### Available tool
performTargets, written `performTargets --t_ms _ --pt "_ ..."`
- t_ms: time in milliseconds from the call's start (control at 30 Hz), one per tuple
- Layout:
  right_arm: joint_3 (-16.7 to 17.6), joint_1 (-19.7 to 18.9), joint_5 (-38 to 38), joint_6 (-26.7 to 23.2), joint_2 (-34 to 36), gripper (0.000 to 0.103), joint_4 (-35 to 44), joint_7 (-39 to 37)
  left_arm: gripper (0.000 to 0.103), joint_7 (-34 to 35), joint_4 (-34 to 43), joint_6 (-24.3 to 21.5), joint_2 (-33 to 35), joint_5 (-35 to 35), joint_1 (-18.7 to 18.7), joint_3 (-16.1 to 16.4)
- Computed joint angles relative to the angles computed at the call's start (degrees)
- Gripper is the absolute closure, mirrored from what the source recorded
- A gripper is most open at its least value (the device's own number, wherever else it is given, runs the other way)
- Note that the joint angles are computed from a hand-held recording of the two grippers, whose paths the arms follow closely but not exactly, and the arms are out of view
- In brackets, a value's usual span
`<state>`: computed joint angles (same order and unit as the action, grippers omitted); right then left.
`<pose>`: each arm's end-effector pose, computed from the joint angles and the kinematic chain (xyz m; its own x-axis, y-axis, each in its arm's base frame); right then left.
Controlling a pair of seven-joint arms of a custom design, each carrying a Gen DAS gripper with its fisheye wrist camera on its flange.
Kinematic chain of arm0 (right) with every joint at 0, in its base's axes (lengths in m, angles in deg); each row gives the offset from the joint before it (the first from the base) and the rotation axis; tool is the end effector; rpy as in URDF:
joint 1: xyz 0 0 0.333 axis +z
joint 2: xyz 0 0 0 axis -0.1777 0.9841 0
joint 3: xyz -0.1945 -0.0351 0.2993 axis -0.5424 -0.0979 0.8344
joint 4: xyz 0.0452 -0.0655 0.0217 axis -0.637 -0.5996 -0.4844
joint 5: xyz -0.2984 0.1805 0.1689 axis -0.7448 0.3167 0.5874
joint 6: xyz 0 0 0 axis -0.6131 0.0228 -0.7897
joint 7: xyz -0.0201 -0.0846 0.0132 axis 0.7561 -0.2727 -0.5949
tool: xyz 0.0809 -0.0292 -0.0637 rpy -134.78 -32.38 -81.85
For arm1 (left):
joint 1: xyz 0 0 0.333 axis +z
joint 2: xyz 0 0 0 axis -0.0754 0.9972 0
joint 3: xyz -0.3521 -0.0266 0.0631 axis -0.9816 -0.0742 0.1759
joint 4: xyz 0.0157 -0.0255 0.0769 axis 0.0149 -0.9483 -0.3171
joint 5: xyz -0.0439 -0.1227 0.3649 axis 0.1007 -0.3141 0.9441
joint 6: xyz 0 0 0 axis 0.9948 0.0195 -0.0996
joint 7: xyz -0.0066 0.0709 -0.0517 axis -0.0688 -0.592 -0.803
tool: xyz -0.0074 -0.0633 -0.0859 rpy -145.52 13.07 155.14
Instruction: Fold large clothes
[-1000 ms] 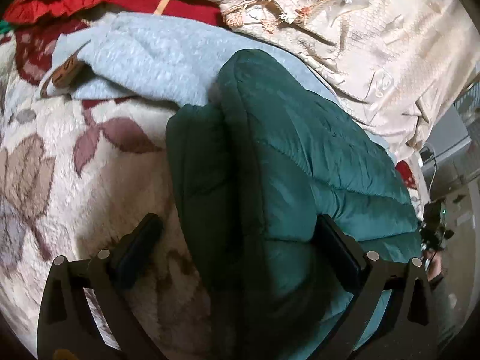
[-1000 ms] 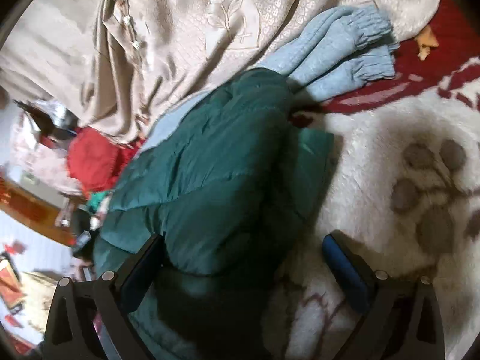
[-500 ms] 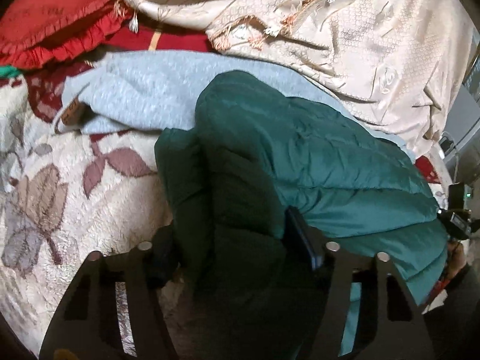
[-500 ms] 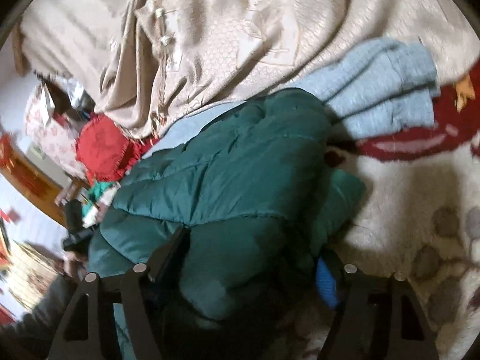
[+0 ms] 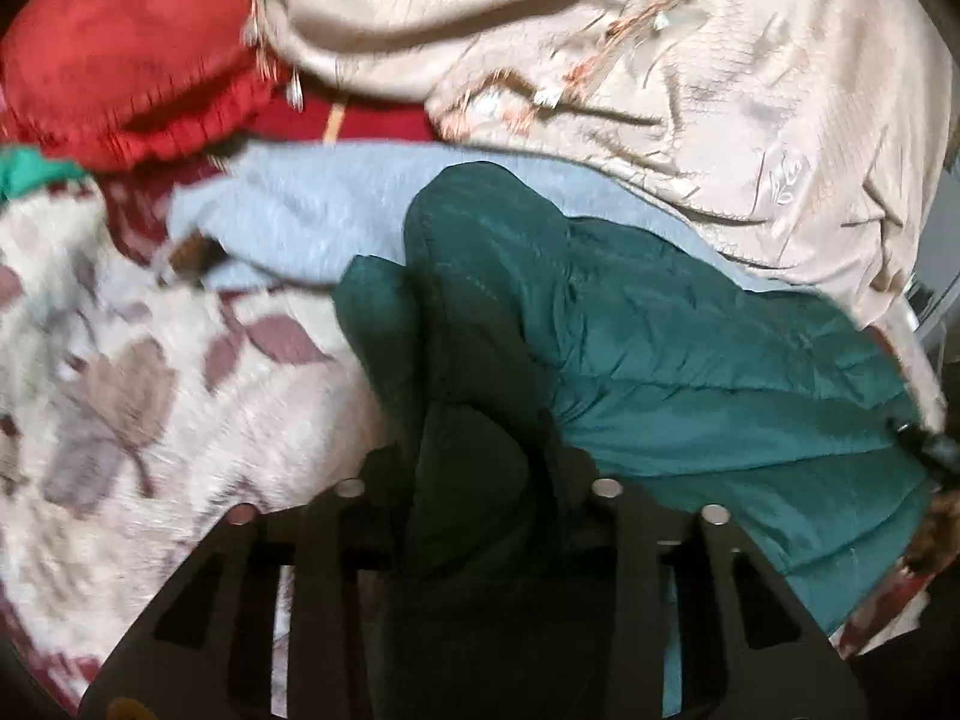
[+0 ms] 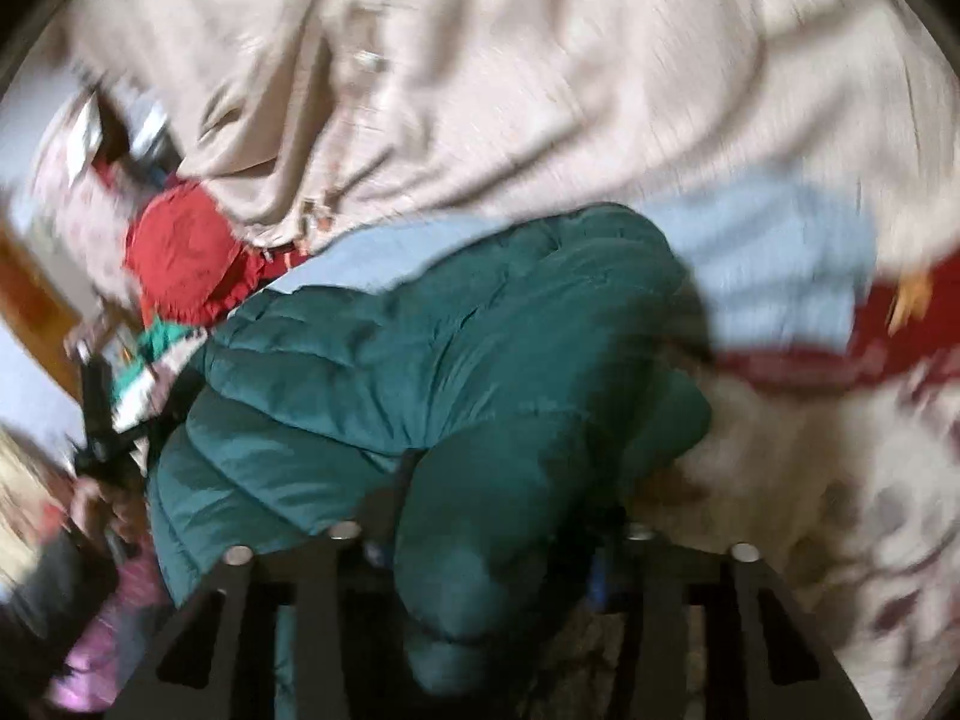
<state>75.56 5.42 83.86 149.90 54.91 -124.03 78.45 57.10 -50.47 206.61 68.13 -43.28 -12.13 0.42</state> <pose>0.6384 0.3199 0.5080 0.6926 -0.6487 -0.3156 -0.6469 -0.3648 -0.6697 0.4322 -0.2423 0.4951 0.3965 -0.8907 0.2225 -0.6413 -0.4422 -0.6270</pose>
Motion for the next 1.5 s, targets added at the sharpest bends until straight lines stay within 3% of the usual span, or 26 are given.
performTargets --t_ms 200,333,400,567,633,700,733,800,867,933,967,1100,1167,1300,1367,1433,1500 --pt "2.1 0.3 2.7 14.9 -4.8 0.071 -4.1 -11.3 0.075 -1.9 2.1 -2.3 -3.7 5.1 0.6 -2.2" --pt "3.0 -0.2 3.9 19.3 -2.7 0.071 -0.4 -14.6 0.075 -4.1 7.3 -2.6 -2.3 11.2 2.2 -3.3" --pt "2.5 0.3 1.6 19.9 -0.4 0.071 2.5 -12.5 0.075 -4.7 10.3 -3.9 -0.1 13.1 2.2 -3.1" --pt "0.3 1.3 -6.2 15.6 8.1 0.07 11.5 -1.2 0.074 -2.7 15.9 -3.9 7.7 14.1 0.3 0.9" --pt "-2.1 2.2 -10.2 8.2 12.5 0.067 16.9 7.7 0.071 0.2 16.4 -3.4 10.8 11.4 -0.7 2.9" --pt "-5.6 3.8 -15.4 -0.6 16.7 0.052 22.6 18.8 0.062 3.8 16.6 -4.2 14.1 5.4 -0.8 3.5" --pt "-5.2 3.2 -15.4 -1.9 17.5 0.038 23.4 21.3 0.049 2.0 16.1 -4.1 14.6 5.8 -2.3 5.3" --pt "-2.2 0.1 -13.1 -5.4 18.5 0.035 25.4 23.9 0.04 -7.6 13.3 -1.2 13.4 12.7 -3.1 7.0" --pt "-0.3 -2.2 -10.3 -6.8 18.0 0.035 25.6 25.8 0.036 -11.2 10.6 3.2 11.7 13.0 -2.3 8.0" --pt "-0.5 -2.9 -8.5 -1.8 14.6 0.035 21.2 26.9 0.036 -9.6 8.9 5.4 10.1 10.0 -1.6 8.2" --pt "-0.9 -2.8 -8.4 0.9 13.1 0.035 19.2 27.6 0.036 -9.2 8.8 3.9 9.2 9.4 -1.4 7.7" --pt "-8.4 3.9 -18.5 14.8 6.7 0.031 11.1 38.8 0.036 -13.2 11.7 -11.8 4.6 15.5 -1.4 3.5" --pt "-14.3 9.9 -28.2 16.4 6.9 0.028 11.8 45.5 0.036 -15.4 15.6 -17.3 5.3 18.3 -1.7 2.0" --pt "-14.9 13.6 -36.6 14.2 12.7 0.027 20.5 49.2 0.035 -3.6 26.9 -19.0 14.3 11.4 -3.9 3.3" --pt "-17.2 15.6 -40.5 11.4 16.3 0.019 25.4 53.4 0.035 -0.5 32.4 -21.1 19.2 11.6 -5.9 4.3" --pt "-20.1 17.7 -45.1 6.9 21.2 0.008 31.9 57.2 0.035 3.2 37.5 -24.2 24.4 11.6 -7.8 5.5" --pt "-20.1 17.2 -47.4 0.5 25.5 0.005 38.0 58.3 0.035 6.7 40.8 -28.5 28.8 11.1 -9.5 7.0"
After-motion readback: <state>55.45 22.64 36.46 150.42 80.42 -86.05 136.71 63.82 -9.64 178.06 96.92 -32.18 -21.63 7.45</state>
